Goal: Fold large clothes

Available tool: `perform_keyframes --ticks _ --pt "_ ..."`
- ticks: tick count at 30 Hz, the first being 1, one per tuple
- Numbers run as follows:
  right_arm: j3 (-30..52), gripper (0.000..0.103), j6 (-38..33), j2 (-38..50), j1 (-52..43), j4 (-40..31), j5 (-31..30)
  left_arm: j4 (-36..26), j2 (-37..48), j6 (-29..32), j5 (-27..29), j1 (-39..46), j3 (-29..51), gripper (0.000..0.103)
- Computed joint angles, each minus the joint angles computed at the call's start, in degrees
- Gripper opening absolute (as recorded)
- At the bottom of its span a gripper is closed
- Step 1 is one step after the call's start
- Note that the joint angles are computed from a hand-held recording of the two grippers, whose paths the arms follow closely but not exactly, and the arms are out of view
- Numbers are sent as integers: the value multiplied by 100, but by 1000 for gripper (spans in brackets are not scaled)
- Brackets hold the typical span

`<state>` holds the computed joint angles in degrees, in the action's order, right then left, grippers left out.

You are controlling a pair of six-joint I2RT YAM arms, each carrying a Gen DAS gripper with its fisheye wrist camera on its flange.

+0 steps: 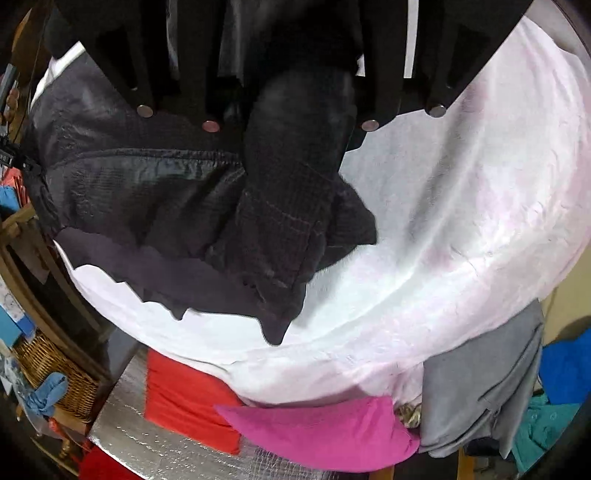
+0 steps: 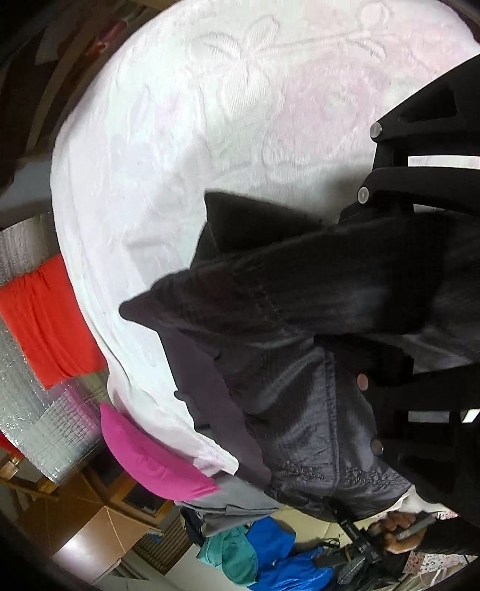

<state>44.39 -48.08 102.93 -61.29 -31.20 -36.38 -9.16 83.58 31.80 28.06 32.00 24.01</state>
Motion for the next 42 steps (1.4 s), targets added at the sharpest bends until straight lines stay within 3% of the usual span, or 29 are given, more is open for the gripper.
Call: perform_keyframes --ticks 4,7,9,13,16,17,18,19,23,27,29,32,34,35,36,38,42 --pt "353 54 -281 -321 -307 -505 -227 -526 -666 515 213 358 206 47" --pt "616 61 45 -481 -98 -618 -488 -423 -806 254 283 286 429 59" --pt "664 62 319 -464 294 -409 -377 -349 -451 83 193 -47 685 61" --pt "773 62 963 -130 1313 223 235 234 516 -364 -610 -1250 1079 61" --pt "915 62 1291 211 1698 652 540 285 1243 -636 -902 -1718 1526 61" --pt "1100 61 1389 423 1844 614 619 298 1603 -769 -1162 -1908 1782 60" --pt "1226 42 1413 562 1957 548 697 328 1719 -836 -1347 -2005 1810 49" --pt "1293 14 1368 624 2140 531 985 402 1926 -935 -1688 -2128 1933 13" --pt "774 8 1002 -52 2228 1164 1254 690 2058 -1014 -1500 -1904 1913 12" --pt "1119 8 1543 987 2316 1712 1687 1147 2605 -1177 -1801 -2061 1989 13" --pt "1072 8 1913 1192 2260 1996 1547 1172 2666 -1353 -1886 -2115 2043 14" --pt "1145 13 2286 1189 2092 1824 1405 1092 2526 -1462 -1966 -2113 1993 20" --pt "1027 40 2431 986 1996 1783 1478 1068 2215 -1550 -2002 -2063 1807 26" --pt "888 47 2482 773 1931 1772 1522 1033 1978 -1589 -1936 -1997 1687 29" --pt "649 52 2419 443 1833 1787 1435 980 1743 -1615 -1914 -1940 1575 33" --pt "165 54 2278 -241 1709 1836 1283 989 1008 -1670 -1999 -1832 1149 54" --pt "-1165 69 2011 -2274 1489 1772 658 1009 -764 -1763 -1839 -1662 52 65"
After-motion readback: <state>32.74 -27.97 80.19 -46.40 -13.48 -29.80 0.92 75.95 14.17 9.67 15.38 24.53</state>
